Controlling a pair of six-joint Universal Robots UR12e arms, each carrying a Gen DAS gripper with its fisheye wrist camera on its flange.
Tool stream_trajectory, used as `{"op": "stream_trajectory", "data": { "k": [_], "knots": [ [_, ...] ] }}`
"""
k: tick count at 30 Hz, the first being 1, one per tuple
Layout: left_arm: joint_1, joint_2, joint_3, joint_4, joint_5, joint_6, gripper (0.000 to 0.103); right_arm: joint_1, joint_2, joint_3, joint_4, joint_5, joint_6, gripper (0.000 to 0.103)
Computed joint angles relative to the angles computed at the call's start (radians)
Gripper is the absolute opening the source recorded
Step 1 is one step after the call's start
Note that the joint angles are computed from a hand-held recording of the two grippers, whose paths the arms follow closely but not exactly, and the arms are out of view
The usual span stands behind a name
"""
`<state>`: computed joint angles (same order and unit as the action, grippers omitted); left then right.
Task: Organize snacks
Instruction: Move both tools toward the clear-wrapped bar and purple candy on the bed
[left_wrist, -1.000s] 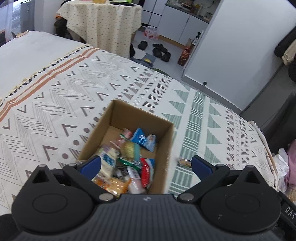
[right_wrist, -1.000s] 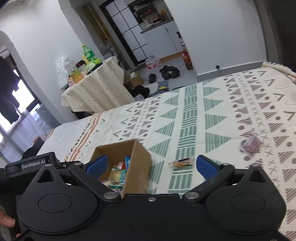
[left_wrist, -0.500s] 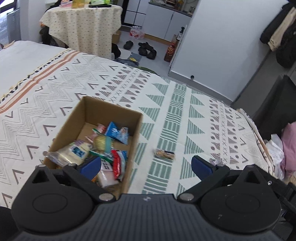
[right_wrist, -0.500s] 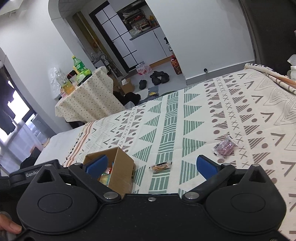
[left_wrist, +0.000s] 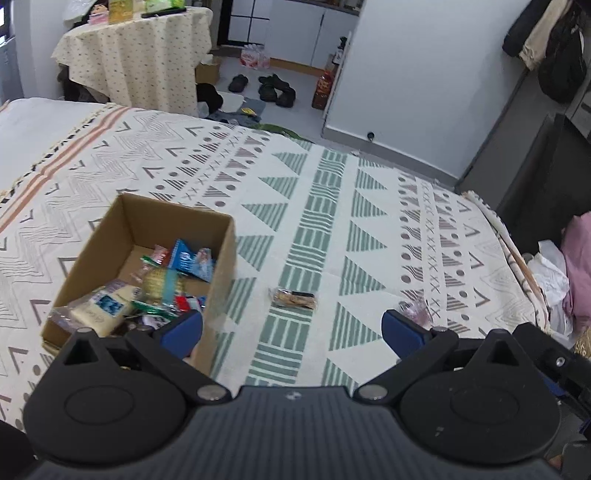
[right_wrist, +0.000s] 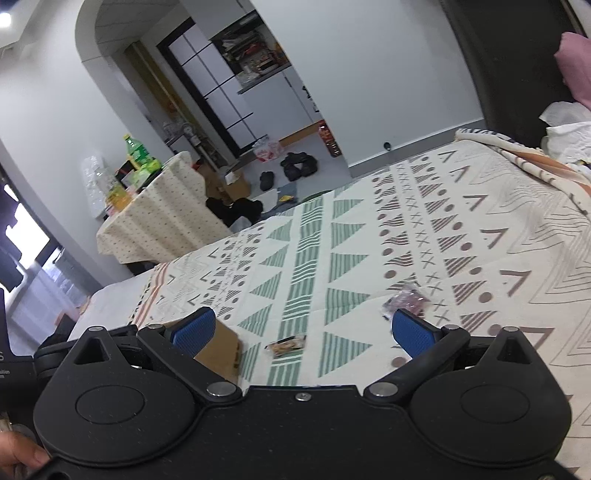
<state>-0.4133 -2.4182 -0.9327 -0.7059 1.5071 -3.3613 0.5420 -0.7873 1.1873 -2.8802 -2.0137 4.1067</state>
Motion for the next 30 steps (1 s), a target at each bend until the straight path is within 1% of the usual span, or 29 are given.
{"op": "stream_trajectory", "data": {
  "k": [7,12,16,19,23,25,28,30],
  "knots": [
    [-0.015,-0.04,0.052,-0.029,-0.007,0.019,0.103,-0.009,-0.021,0.039,0.007,-0.019,0.027,0.103],
    [-0.02,-0.075,0.1,-0.066,-0.038,0.025,0.102,-0.019,-0.029,0.059,0.031,-0.024,0.063,0.103],
    [-0.025,-0.107,0.145,-0.095,-0.054,0.029,0.102,-0.029,-0.029,0.066,0.058,-0.019,0.091,0.103],
    [-0.026,-0.134,0.183,-0.121,-0.081,0.025,0.102,-0.037,-0.029,0.077,0.063,-0.009,0.103,0.103],
    [-0.028,-0.168,0.227,-0.145,-0.109,0.023,0.101,-0.053,-0.027,0.087,0.094,0.006,0.17,0.103],
    [-0.028,-0.187,0.251,-0.152,-0.123,0.023,0.1,-0.056,-0.023,0.079,0.115,0.006,0.188,0.102],
    [-0.029,-0.223,0.304,-0.178,-0.143,0.015,0.098,-0.059,-0.013,0.069,0.125,0.007,0.2,0.101],
    [-0.03,-0.253,0.352,-0.211,-0.155,0.016,0.093,-0.065,-0.007,0.067,0.126,0.025,0.21,0.098]
  ]
}}
